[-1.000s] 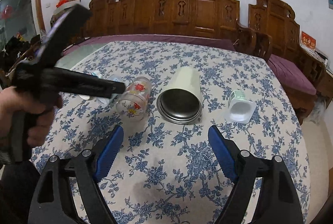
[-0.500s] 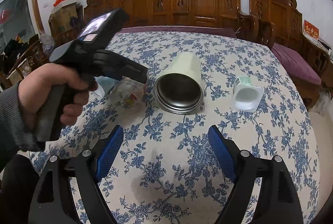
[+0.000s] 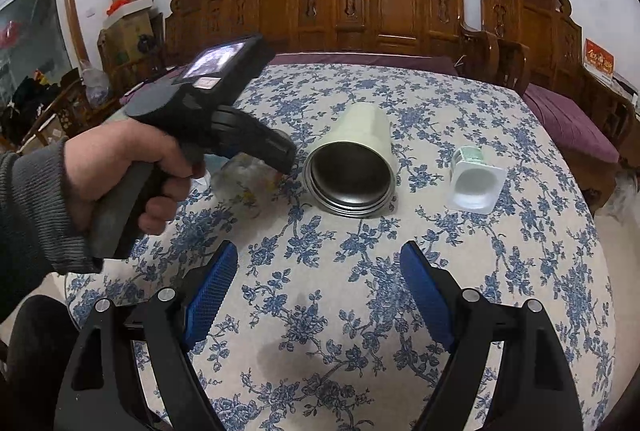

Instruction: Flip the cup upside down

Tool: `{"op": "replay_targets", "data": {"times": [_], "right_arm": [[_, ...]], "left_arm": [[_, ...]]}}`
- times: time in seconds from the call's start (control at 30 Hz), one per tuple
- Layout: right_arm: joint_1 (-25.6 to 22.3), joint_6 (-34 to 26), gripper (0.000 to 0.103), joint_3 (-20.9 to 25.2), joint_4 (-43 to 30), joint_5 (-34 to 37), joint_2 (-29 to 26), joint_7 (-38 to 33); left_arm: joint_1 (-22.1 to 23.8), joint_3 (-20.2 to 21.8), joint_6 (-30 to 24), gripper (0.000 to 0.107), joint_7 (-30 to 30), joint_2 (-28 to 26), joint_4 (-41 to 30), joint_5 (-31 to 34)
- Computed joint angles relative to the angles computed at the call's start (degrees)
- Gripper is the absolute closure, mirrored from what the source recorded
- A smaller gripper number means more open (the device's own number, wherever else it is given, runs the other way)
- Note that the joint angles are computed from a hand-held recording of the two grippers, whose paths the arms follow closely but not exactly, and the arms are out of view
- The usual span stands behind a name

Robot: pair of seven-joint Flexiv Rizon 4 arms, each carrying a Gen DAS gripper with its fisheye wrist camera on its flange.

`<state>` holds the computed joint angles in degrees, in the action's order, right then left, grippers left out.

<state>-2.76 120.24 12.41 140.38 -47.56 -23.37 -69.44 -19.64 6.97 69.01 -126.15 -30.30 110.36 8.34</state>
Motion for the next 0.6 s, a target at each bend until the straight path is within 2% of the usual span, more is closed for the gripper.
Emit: {"op": "replay_targets", "data": {"times": [0.23,0.43,0.6], "right_arm": [[-0.8,0.5,0.018,-0.7,1.1,0.1,1.2,-0.1],[-1.5,1.6,0.018,-1.3,3.2,-0.2,3.3,-0.3],[-1.4,2.3,0.018,-2.2,5.3,-0.5,5.5,-1.1]], "left_arm": [[-3.1,1.4,0.9,0.051,-2.1,6.0,4.6,5.4],[-5.6,1.0,2.4,0.051,-8.1,12.6,9.8,12.5],[-7.4,-0.1,4.5,0.051,-15.3,14.1,12.5,18.1]]}}
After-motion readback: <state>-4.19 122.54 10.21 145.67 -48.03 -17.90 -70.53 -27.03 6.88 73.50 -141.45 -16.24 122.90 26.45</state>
